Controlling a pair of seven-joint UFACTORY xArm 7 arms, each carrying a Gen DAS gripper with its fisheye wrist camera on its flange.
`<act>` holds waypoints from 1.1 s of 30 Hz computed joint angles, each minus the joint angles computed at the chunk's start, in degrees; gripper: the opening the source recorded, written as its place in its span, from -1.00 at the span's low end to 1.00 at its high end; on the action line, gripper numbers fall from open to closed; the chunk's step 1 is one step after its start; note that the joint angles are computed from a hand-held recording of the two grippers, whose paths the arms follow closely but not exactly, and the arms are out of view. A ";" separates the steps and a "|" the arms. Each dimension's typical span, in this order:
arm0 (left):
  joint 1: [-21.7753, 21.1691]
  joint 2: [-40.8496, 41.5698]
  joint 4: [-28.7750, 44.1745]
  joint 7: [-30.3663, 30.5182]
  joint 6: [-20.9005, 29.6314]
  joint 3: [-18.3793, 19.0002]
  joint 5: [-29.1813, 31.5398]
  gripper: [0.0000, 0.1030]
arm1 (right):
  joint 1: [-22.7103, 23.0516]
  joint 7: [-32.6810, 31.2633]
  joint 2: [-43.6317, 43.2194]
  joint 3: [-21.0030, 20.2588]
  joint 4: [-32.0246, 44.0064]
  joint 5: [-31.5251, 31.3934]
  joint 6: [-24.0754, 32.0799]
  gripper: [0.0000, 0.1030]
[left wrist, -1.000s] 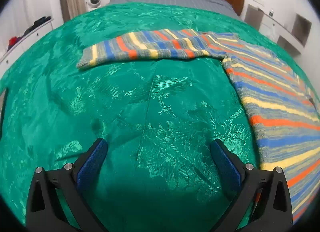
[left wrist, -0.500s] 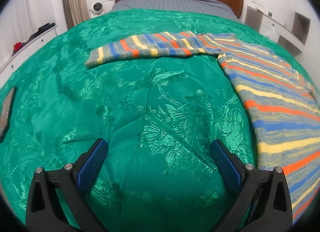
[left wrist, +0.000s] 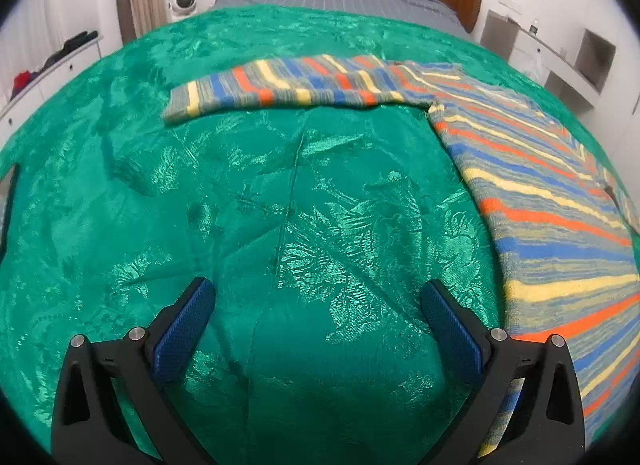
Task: Fold small clothes
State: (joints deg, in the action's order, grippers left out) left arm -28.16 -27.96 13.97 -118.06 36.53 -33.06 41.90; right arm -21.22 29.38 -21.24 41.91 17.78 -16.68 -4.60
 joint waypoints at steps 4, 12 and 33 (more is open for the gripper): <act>0.99 0.09 2.08 0.61 5.45 -1.34 2.39 0.99 | -0.17 0.09 0.06 0.13 0.08 -0.14 0.04 1.00; 12.10 4.65 1.47 1.48 -5.10 4.71 13.88 0.99 | 0.44 0.37 -0.11 -0.48 0.03 -0.52 0.38 1.00; 3.81 7.61 2.75 -6.28 2.77 7.91 19.60 0.99 | -0.18 -0.34 -0.18 0.39 -0.31 0.77 -0.64 1.00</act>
